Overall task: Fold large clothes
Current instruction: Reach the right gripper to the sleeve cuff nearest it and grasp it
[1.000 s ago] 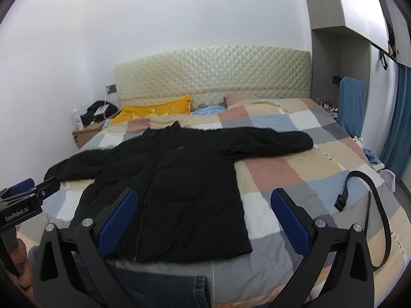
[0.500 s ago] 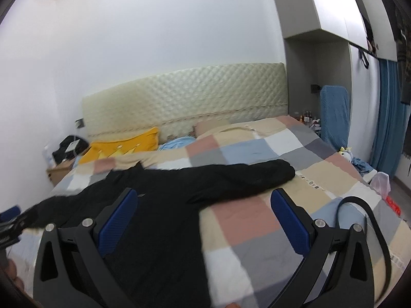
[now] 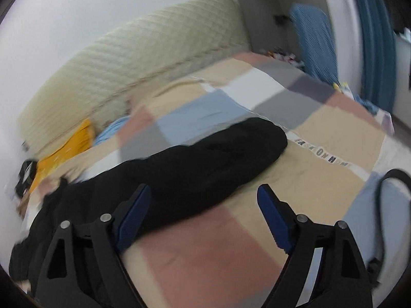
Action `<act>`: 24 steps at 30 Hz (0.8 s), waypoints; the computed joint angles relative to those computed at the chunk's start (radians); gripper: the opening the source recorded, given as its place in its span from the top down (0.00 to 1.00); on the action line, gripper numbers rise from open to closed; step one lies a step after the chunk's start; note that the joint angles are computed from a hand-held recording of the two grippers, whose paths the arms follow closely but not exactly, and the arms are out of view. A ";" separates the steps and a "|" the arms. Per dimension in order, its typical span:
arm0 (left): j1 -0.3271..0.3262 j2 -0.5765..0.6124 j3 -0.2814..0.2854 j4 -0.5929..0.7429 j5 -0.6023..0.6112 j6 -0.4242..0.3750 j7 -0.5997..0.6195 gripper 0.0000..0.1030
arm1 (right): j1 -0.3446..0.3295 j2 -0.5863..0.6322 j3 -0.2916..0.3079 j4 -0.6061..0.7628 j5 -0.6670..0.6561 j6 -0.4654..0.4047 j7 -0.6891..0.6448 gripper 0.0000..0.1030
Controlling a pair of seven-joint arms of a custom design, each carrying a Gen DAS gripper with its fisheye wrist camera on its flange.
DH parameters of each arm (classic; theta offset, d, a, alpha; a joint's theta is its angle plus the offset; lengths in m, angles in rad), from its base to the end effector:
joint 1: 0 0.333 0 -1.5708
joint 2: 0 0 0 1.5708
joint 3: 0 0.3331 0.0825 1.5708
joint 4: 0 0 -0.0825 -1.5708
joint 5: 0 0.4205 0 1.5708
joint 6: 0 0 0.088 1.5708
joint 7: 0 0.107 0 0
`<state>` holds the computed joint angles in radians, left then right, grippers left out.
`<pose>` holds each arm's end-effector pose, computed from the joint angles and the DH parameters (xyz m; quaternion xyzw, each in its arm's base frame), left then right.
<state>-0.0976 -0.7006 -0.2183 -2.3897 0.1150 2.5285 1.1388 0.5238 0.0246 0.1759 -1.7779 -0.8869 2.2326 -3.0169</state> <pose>0.3909 -0.1552 0.6588 -0.6562 0.6308 -0.3132 0.2709 0.5101 0.3971 0.5982 -0.4277 0.7946 -0.2754 0.3314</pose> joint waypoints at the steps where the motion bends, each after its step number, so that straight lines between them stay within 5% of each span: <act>1: 0.009 0.011 -0.005 -0.005 0.007 0.010 -0.007 0.08 | -0.013 0.014 -0.013 -0.006 0.007 0.020 0.024 0.18; 7: 0.013 0.094 0.003 -0.006 0.005 0.026 -0.007 0.08 | -0.080 0.061 -0.085 -0.090 -0.022 0.199 0.256 0.18; 11: 0.047 0.147 -0.019 0.002 0.052 0.042 -0.035 0.08 | -0.100 0.114 -0.132 -0.096 -0.164 0.299 0.466 0.19; 14: 0.060 0.183 -0.021 0.021 0.076 0.025 -0.058 0.08 | -0.100 0.155 -0.163 -0.081 -0.256 0.357 0.645 0.36; 18: 0.068 0.192 -0.015 0.015 0.093 0.042 -0.094 0.08 | -0.091 0.178 -0.173 -0.046 -0.313 0.331 0.615 0.85; 24: 0.043 0.176 0.003 -0.002 0.070 0.058 -0.076 0.08 | -0.103 0.096 -0.155 -0.076 -0.248 0.246 0.464 0.95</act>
